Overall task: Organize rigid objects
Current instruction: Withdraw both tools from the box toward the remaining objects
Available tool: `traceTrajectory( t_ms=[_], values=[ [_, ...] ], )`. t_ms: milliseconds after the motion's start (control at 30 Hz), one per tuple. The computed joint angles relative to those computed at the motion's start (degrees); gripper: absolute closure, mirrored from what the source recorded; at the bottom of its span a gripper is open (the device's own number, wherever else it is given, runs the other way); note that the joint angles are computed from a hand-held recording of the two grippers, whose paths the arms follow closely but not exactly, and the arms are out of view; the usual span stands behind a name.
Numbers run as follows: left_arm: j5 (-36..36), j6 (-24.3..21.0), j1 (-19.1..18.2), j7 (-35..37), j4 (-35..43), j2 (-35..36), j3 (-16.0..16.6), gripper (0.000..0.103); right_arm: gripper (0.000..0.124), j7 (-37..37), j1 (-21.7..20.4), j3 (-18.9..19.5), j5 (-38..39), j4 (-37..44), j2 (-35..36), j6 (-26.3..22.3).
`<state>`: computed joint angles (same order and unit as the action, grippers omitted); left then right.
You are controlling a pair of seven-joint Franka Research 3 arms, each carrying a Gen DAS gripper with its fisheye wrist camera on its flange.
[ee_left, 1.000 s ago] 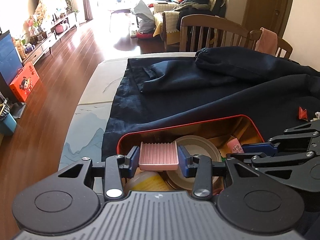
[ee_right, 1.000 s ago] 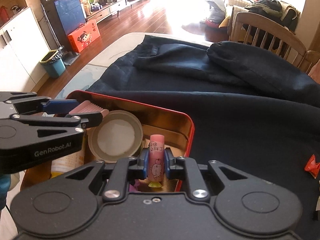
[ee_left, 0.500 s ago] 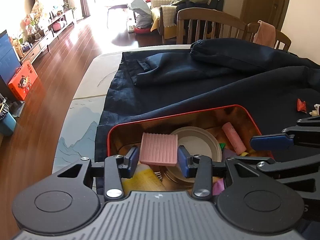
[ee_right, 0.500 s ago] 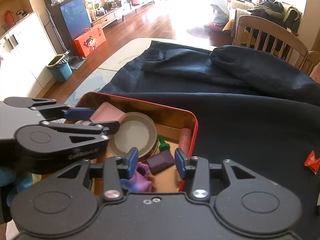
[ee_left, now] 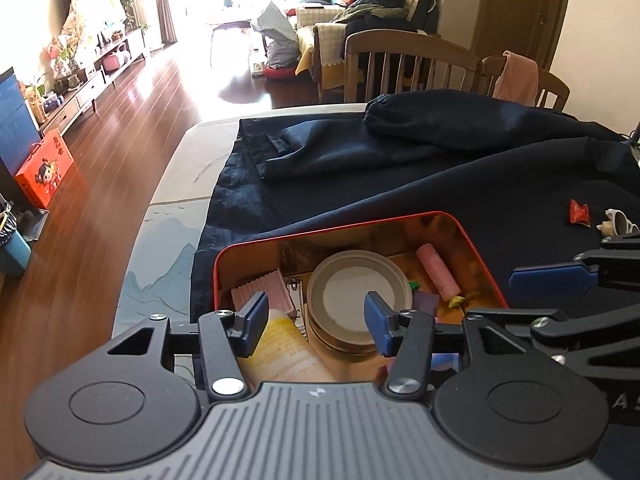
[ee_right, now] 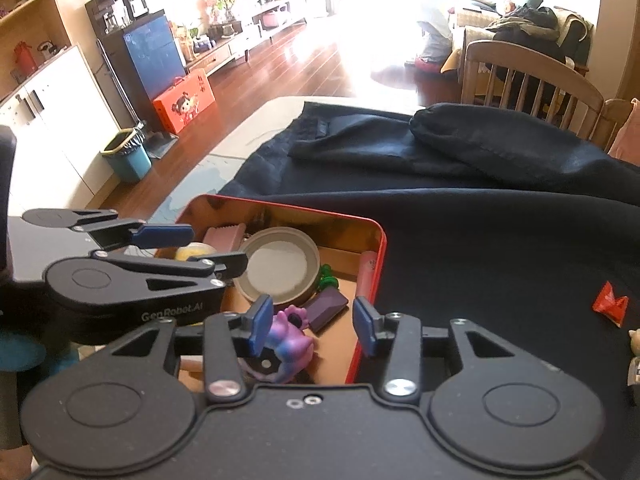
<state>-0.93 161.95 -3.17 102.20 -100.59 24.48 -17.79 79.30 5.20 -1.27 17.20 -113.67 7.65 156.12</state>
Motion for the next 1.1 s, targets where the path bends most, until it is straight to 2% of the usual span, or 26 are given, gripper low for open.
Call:
traceTrajectory(
  t_ms=[267, 333, 433, 567, 700, 1100],
  values=[
    [-3.12, 1.55, 1.56, 2.87, -4.63, -4.45, -2.06, 0.047, 0.071, -1.47, -0.42, -0.21, 1.41, -4.52, -4.86, 1.60],
    [-3.98, 1.94, 1.41, 3.30, -5.75, -5.64, -2.16, 0.043, 0.068, -3.06, -0.70, -0.27, 3.13, -5.87, -6.33, 2.09],
    [-4.19, 2.94, 0.24, 2.39, -7.46, -7.32, -1.49, 0.038, 0.063, -6.15, -1.11, -0.64, 6.47, -7.35, -8.09, 2.24],
    [-4.21, 3.19, -1.39, 0.53, -8.91, -9.10, -0.97, 0.037, 0.056, -10.21, -1.61, -1.45, 10.01, -9.12, -10.36, 2.03],
    [-4.48, 4.40, -2.98, -1.16, -10.25, -10.48, -0.96, 0.028, 0.049, -14.83, -2.25, -2.71, 13.09, -11.12, -12.90, 1.12],
    [-1.23, 6.01, -9.10, -9.01, -10.60, -10.74, -1.26, 0.022, 0.028, -22.19, -5.33, -6.19, 15.73, -16.44, -18.01, 1.51]
  ],
)
